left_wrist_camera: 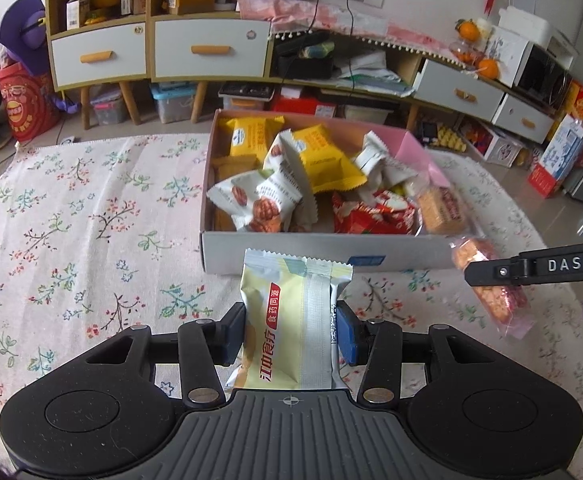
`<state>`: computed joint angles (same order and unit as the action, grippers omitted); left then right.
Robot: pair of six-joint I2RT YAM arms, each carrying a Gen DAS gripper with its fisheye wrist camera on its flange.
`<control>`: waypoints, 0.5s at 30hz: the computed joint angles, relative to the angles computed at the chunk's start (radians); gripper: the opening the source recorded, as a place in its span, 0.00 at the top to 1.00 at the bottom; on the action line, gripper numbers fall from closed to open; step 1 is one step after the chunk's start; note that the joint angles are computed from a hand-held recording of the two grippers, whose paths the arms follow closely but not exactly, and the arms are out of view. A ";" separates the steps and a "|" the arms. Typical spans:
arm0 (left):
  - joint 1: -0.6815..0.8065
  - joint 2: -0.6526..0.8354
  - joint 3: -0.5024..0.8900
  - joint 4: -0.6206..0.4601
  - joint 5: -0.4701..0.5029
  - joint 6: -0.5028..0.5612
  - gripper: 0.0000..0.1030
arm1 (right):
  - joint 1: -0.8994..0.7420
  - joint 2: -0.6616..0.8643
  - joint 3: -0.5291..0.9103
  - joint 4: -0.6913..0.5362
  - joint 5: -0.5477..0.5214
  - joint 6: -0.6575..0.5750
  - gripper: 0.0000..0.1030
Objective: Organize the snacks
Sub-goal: 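Carry the pale yellow packet and pink packet over the pink box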
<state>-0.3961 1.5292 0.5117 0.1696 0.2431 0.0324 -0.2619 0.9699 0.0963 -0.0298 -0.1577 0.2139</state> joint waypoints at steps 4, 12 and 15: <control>-0.002 -0.028 0.001 0.005 0.027 -0.013 0.58 | -0.034 -0.034 0.015 -0.025 -0.027 -0.001 0.72; -0.050 -0.011 0.075 0.011 0.046 -0.058 0.58 | -0.113 -0.098 0.058 -0.069 -0.134 0.023 0.72; -0.087 0.062 0.138 0.014 0.033 -0.050 0.58 | -0.129 -0.053 0.083 -0.013 -0.147 0.050 0.72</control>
<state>-0.4826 1.5916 0.6499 0.1834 0.2763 -0.0179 -0.3911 0.9171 0.1788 -0.0424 -0.3052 0.2639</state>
